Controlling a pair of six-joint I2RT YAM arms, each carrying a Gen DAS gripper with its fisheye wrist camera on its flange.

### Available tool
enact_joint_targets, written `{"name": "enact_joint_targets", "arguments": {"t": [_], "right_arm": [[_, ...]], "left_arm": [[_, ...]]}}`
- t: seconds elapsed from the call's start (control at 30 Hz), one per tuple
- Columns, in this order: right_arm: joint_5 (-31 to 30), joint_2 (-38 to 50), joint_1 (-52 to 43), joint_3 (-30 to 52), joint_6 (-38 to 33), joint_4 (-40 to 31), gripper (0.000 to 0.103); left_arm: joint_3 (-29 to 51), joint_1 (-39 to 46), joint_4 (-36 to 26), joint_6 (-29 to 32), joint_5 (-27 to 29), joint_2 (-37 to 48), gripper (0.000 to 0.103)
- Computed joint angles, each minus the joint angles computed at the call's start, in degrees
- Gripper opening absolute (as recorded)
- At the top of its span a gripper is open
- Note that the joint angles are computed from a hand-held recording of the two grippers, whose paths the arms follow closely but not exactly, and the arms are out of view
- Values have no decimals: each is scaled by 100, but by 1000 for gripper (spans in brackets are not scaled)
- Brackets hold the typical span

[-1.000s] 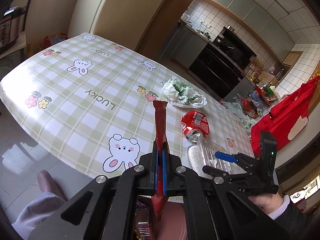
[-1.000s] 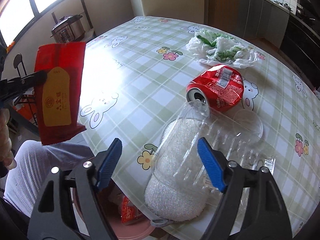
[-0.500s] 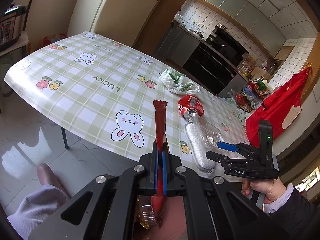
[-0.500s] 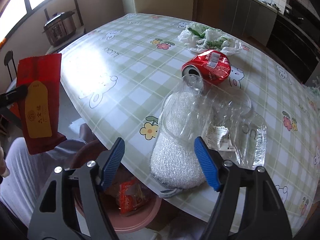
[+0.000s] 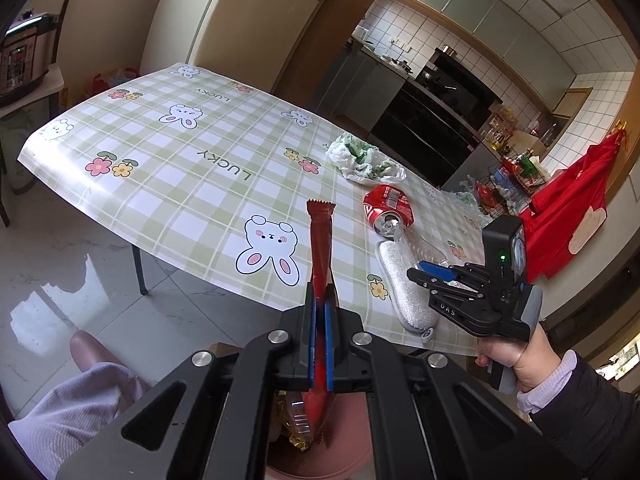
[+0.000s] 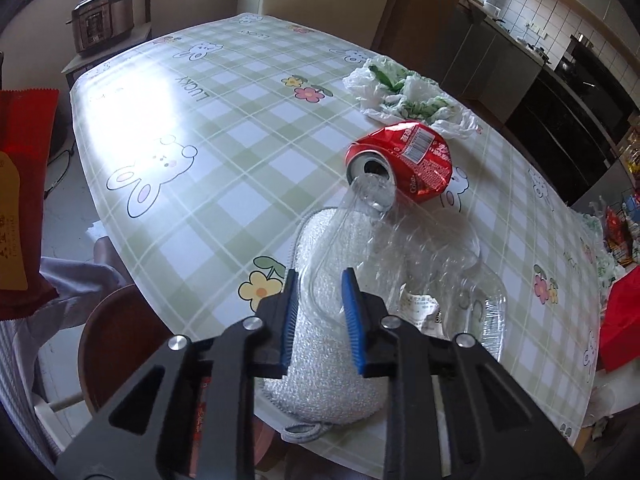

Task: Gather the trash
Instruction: 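Close the right tool on the clear plastic tray and lift it while the left tool holds the packet, then carry the clear tray over the brown bin and open the right tool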

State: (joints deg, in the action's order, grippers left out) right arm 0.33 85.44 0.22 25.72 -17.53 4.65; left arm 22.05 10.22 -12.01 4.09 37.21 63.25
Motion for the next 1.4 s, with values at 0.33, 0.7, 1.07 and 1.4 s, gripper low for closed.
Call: {"name": "enact_joint_targets", "arguments": {"t": [0.33, 0.7, 1.07, 1.4], "right_arm": [[-1189, -2053, -1166, 162, -50, -1227, 13], [-1977, -3957, -1089, 775, -14, -3164, 13], [-1518, -5206, 544, 977, 1027, -4302, 13], [-502, -5608, 2334, 593, 2239, -4534, 13]], "left_arm": [[110, 156, -401, 32, 62, -417, 4], [145, 248, -906, 98, 208, -1075, 4], [309, 1050, -1951, 790, 687, -1814, 4], [478, 2131, -2883, 1835, 1386, -1856, 4]]}}
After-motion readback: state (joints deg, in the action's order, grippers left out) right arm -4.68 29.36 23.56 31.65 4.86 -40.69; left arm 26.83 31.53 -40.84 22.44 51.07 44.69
